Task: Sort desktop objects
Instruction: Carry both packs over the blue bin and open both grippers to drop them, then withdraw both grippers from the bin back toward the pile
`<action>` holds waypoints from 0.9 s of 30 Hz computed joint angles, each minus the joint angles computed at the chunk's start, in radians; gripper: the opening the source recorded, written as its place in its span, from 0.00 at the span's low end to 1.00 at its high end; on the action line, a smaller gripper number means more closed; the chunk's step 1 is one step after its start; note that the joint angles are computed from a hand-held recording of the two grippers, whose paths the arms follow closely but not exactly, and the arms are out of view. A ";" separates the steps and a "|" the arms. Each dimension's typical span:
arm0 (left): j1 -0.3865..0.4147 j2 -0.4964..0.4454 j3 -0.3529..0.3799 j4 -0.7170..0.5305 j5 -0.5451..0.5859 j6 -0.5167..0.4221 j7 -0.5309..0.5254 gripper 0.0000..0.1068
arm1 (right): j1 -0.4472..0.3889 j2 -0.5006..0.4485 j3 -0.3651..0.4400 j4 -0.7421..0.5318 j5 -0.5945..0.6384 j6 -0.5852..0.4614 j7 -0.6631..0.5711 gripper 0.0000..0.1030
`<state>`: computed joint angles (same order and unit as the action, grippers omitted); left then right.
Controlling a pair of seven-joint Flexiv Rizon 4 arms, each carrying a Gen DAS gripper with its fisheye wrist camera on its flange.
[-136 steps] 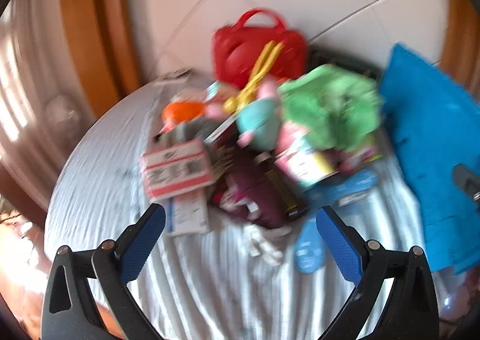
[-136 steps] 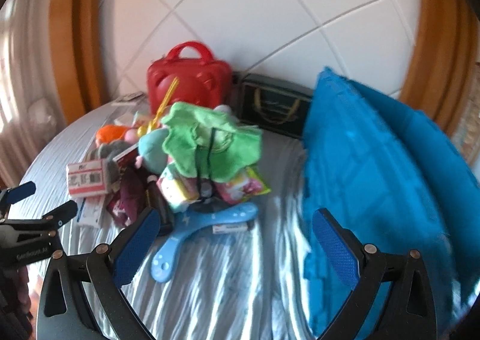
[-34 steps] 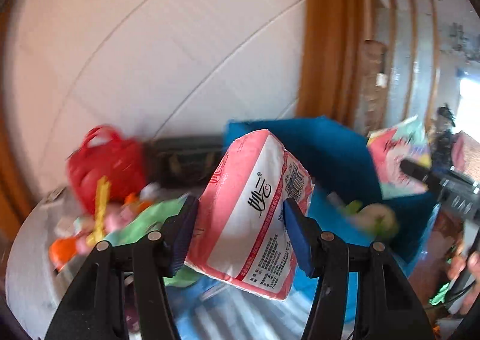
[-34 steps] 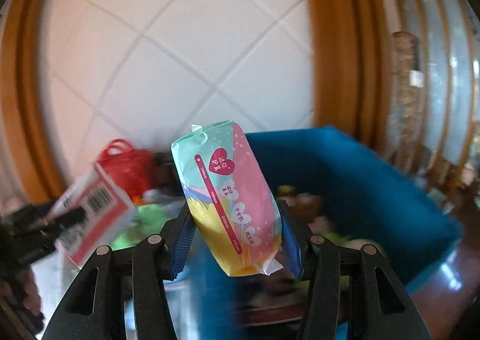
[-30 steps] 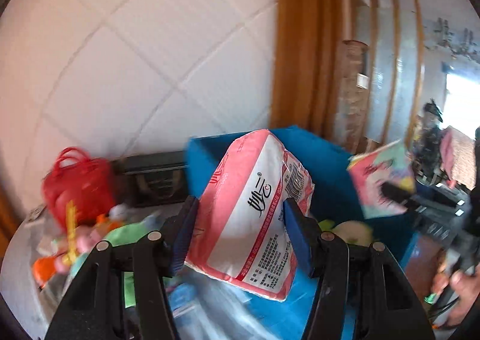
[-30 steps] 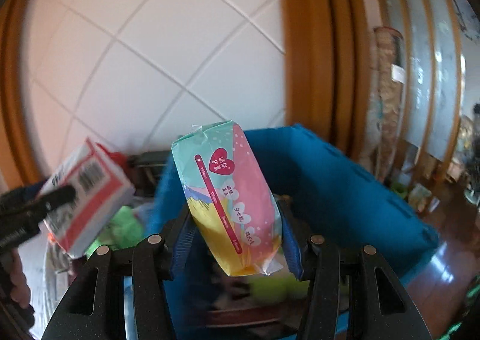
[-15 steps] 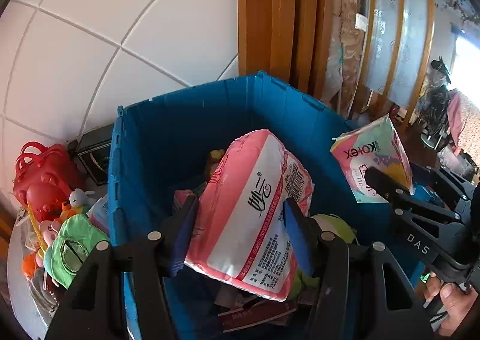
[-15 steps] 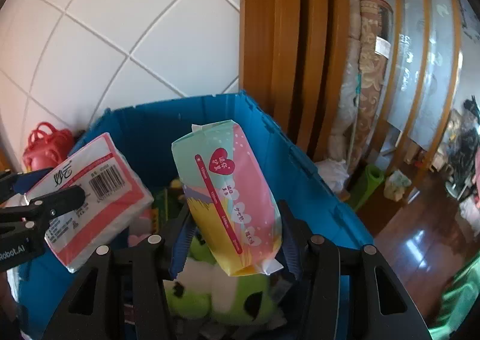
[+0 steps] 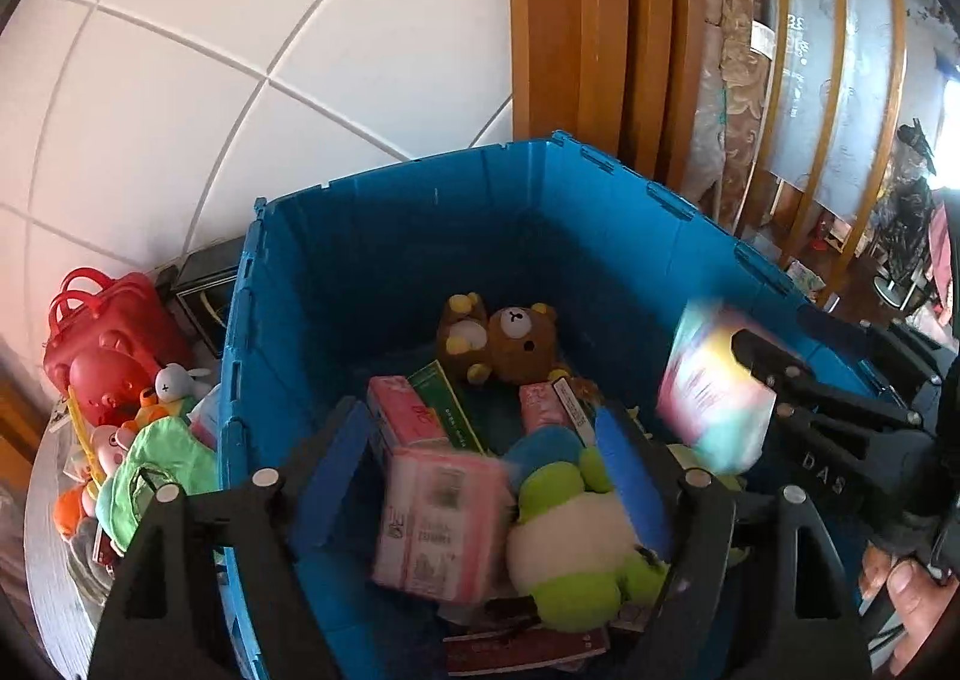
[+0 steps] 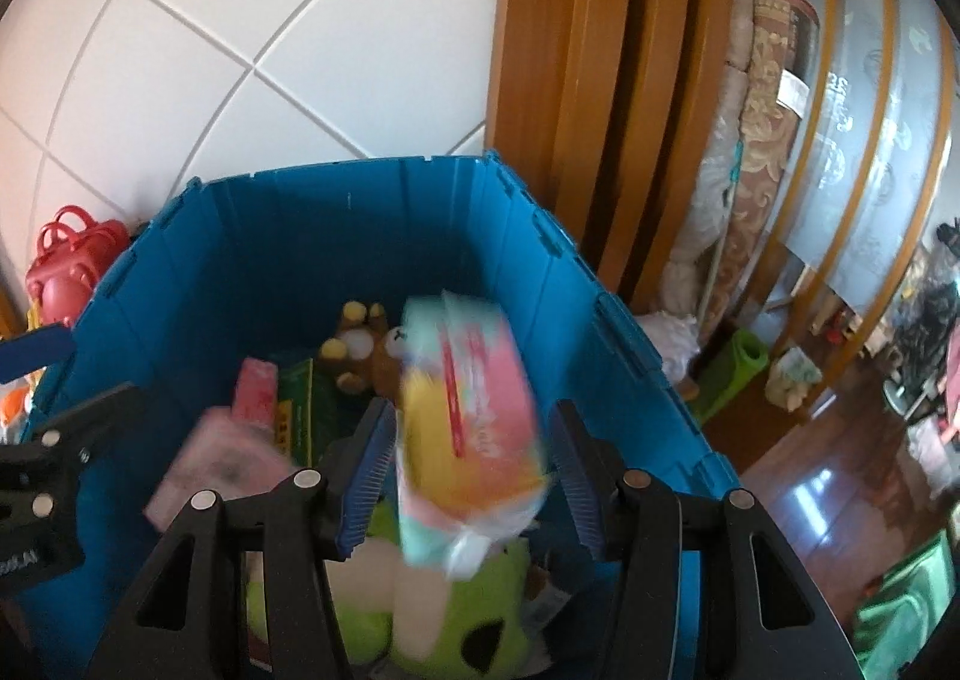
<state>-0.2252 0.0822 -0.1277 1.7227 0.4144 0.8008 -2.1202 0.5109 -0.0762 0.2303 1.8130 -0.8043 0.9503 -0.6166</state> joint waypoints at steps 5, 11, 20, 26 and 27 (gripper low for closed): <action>0.003 0.016 0.005 0.019 -0.016 0.014 0.009 0.73 | 0.004 -0.006 -0.004 -0.011 -0.022 -0.025 0.002 0.88; 0.013 0.058 0.001 0.054 -0.015 0.041 -0.002 0.73 | 0.001 0.024 0.005 0.017 -0.064 -0.024 0.040 1.00; 0.090 0.243 -0.033 0.183 0.064 0.130 -0.106 0.94 | -0.011 0.104 0.051 0.080 -0.117 0.067 0.131 1.00; 0.196 0.427 -0.045 0.319 0.116 0.173 -0.135 0.94 | 0.006 0.111 0.082 0.090 -0.210 0.162 0.236 1.00; 0.208 0.451 -0.038 0.342 0.108 0.177 -0.132 0.94 | 0.014 0.106 0.087 0.085 -0.235 0.176 0.261 1.00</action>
